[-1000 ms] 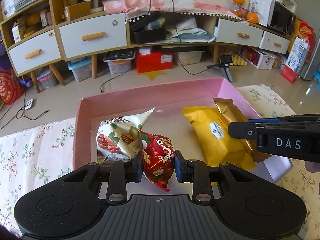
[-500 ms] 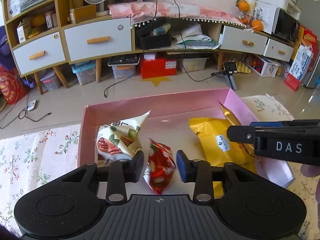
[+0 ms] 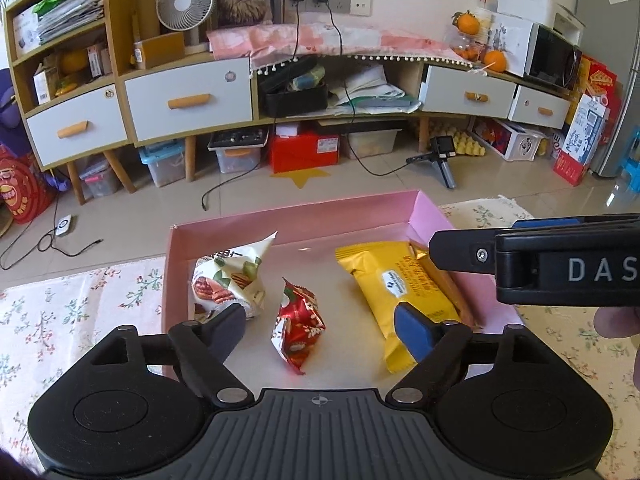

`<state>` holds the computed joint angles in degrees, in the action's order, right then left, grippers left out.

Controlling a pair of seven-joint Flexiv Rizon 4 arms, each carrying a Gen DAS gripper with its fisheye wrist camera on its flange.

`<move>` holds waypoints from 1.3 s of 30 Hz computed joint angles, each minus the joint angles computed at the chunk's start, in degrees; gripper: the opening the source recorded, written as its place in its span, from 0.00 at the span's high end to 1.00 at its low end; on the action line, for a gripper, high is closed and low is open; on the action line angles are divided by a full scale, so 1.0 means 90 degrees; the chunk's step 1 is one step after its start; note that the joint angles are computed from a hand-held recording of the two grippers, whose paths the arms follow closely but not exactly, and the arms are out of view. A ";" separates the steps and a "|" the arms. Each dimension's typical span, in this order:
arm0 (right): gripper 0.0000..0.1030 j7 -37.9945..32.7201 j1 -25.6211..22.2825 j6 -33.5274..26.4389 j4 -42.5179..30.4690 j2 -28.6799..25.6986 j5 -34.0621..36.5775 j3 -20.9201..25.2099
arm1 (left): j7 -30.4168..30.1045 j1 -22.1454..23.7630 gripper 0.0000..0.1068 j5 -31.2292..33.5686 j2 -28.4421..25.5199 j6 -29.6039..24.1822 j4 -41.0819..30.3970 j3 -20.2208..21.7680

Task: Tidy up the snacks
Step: 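Withdraw both open tools from the box back toward the snack pile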

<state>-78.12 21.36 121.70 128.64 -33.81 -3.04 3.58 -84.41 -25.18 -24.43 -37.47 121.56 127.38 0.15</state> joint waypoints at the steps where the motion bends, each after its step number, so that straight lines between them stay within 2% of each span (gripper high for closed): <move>1: 0.26 -0.0012 -0.0010 0.0024 0.0044 0.0042 -0.0003 0.0011 | -0.0018 -0.0026 0.20 -0.0008 0.0060 0.0016 0.0059 -0.0001; 4: 0.22 -0.0005 -0.0081 0.0081 0.0205 0.0193 -0.0028 0.0088 | -0.0036 -0.0193 0.15 -0.0138 0.0212 0.0096 0.0227 0.0048; 14: 0.13 -0.0153 -0.0091 0.0376 0.0910 0.0661 0.0125 0.0211 | -0.0160 -0.0503 0.11 -0.0324 0.0713 0.0510 0.0986 -0.0058; 23: 0.07 -0.0580 0.0416 0.0607 0.1544 0.0942 0.0829 0.0078 | -0.0549 -0.0627 0.07 -0.0386 0.1073 0.0913 0.1790 -0.0248; 26: 0.07 -0.0625 0.0427 0.0690 0.1728 0.0988 0.0925 0.0146 | -0.0576 -0.0826 0.07 -0.0620 0.1188 0.0917 0.2041 -0.0253; 32: 0.05 -0.1054 0.0946 0.0942 0.2054 0.1017 0.1568 0.0031 | -0.0522 -0.1372 0.07 -0.1401 0.1366 0.0832 0.2445 -0.0266; 36: 0.04 -0.1146 0.0836 0.1246 0.2259 0.0947 0.1539 0.0191 | -0.0784 -0.1396 0.07 -0.1214 0.1222 0.1399 0.2703 -0.0328; 39: 0.04 -0.1515 0.1074 0.1501 0.2378 0.0852 0.1777 0.0098 | -0.0916 -0.1407 0.07 -0.1136 0.1147 0.1676 0.2836 -0.0398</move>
